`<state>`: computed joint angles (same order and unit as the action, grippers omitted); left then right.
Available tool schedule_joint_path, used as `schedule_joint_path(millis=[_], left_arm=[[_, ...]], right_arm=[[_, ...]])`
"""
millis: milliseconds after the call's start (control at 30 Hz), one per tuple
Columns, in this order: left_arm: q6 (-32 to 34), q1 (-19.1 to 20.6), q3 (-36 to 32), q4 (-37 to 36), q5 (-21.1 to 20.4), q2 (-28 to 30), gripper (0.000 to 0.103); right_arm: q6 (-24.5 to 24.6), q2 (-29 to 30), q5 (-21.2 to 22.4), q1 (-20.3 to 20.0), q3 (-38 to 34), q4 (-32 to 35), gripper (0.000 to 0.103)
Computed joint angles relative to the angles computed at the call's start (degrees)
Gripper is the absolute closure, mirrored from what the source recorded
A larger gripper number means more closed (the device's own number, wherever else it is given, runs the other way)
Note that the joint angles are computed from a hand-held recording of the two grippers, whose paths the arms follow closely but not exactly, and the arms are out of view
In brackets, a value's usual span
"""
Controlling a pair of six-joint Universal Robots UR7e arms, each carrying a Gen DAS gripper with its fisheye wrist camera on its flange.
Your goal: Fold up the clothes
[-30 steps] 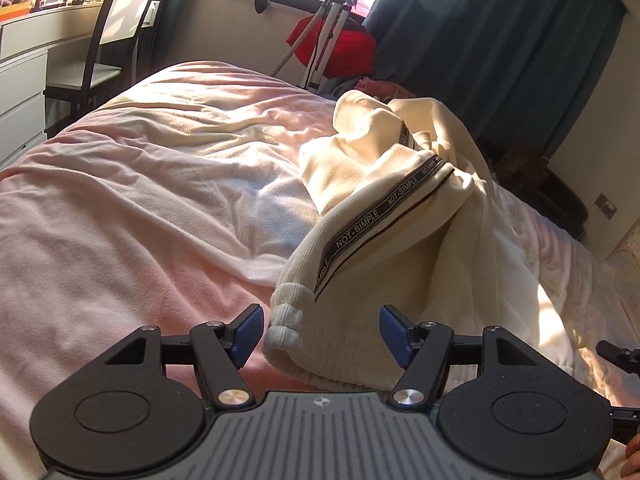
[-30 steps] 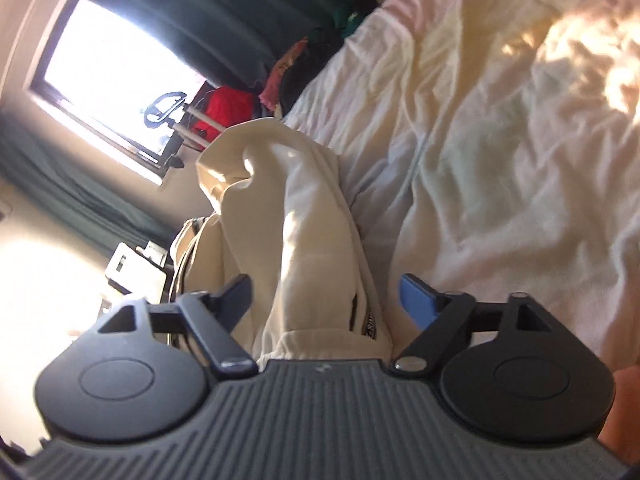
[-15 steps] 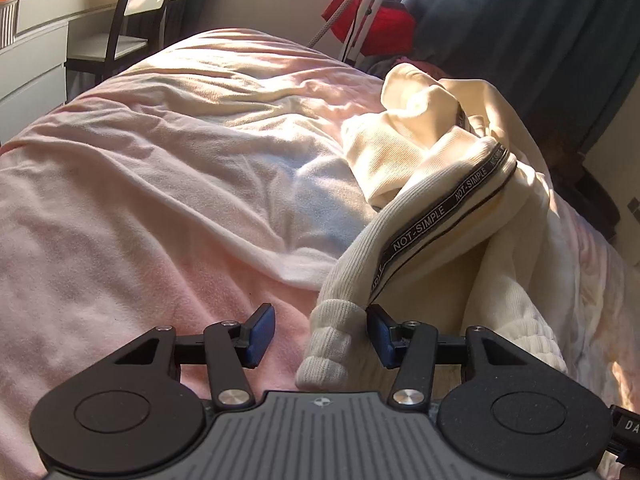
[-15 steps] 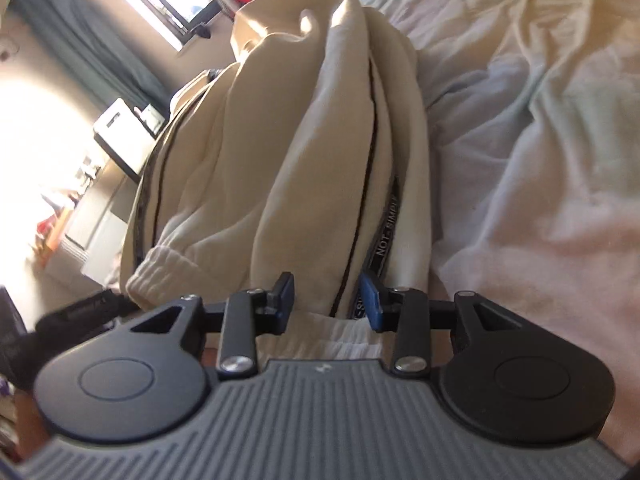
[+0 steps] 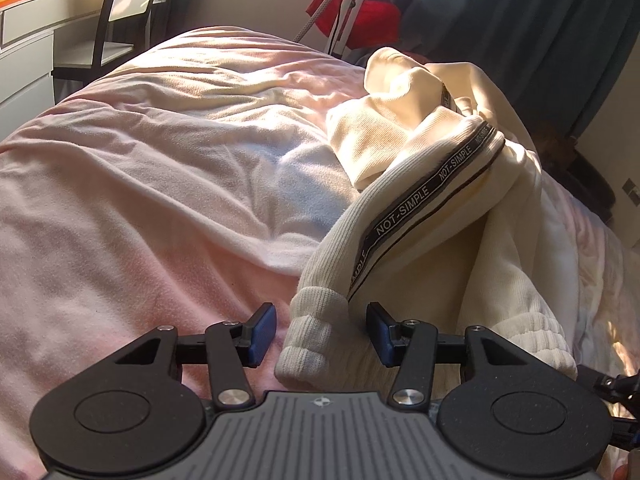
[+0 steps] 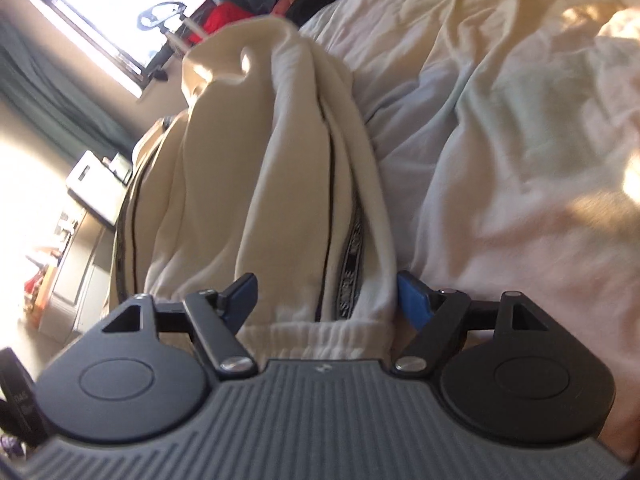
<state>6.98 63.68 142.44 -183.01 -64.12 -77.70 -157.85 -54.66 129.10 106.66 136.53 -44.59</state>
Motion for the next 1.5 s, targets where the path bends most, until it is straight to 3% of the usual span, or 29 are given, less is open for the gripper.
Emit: schedule_joint_path(millis=[67, 200, 233, 267, 300, 333, 433, 500, 667, 800, 933, 1033, 1167, 1267, 1367, 1500], left_arm=[[1.2, 0.09, -0.19, -0.89, -0.28, 0.75, 0.063], [4.18, -0.96, 0.57, -6.01, 0.76, 2.23, 0.082], [4.48, -1.17, 0.83, -7.15, 0.69, 2.14, 0.082], [4.71, -1.44, 1.16, -8.76, 0.68, 2.0, 0.083], [5.04, -1.84, 1.26, -9.92, 0.66, 1.63, 0.084], [5.4, -2.27, 1.27, -10.9, 0.62, 1.19, 0.084], [6.14, -3.48, 0.14, -12.92, 0.4, -0.61, 0.085], [6.68, -3.75, -2.36, -12.55, 0.1, -1.9, 0.085], [9.3, -2.56, -14.45, -4.84, 1.51, -2.08, 0.086], [15.77, -1.04, -26.38, -2.92, 5.08, 2.6, 0.086], [23.29, 1.09, -39.64, -3.26, 9.29, 10.11, 0.085], [28.12, 4.09, -51.6, -2.58, 12.95, 17.94, 0.085], [27.02, 9.28, -66.09, 3.88, 15.67, 27.15, 0.085], [21.7, 12.68, -73.07, 11.86, 15.21, 31.59, 0.085], [20.63, 14.62, -74.67, 13.55, 13.97, 33.36, 0.083], [23.44, 14.71, -72.52, 11.17, 13.67, 32.75, 0.075]], right_arm=[[-1.87, 1.48, 0.65, 0.51, -2.12, 2.79, 0.018], [-4.85, 2.84, 4.05, 2.42, -3.85, 3.58, 0.023], [-4.76, 2.72, 4.83, 2.83, -3.56, 2.79, 0.033], [-5.12, 2.89, 7.19, 3.94, -3.62, 2.08, 0.06], [-5.39, 2.93, 9.25, 4.97, -3.49, 1.15, 0.079], [-4.89, 2.39, 9.68, 5.62, -2.52, -0.5, 0.081], [-0.48, -0.26, 4.04, 6.38, 2.21, -6.89, 0.083], [2.11, 0.3, 1.68, 8.25, 2.08, -7.08, 0.084], [8.44, 6.8, -5.74, 12.16, -4.59, -4.57, 0.084], [9.84, 15.04, -15.04, 13.12, -15.35, -1.34, 0.084], [8.4, 23.32, -26.16, 11.34, -30.22, 6.47, 0.084], [7.47, 30.55, -32.0, 9.93, -43.98, 14.32, 0.084], [7.36, 39.91, -36.37, 8.08, -60.92, 24.76, 0.084], [6.33, 45.32, -36.08, 7.07, -71.13, 33.64, 0.084], [4.57, 48.27, -36.11, 6.13, -76.91, 40.43, 0.082], [4.77, 47.55, -38.23, 5.54, -76.04, 40.93, 0.08]])
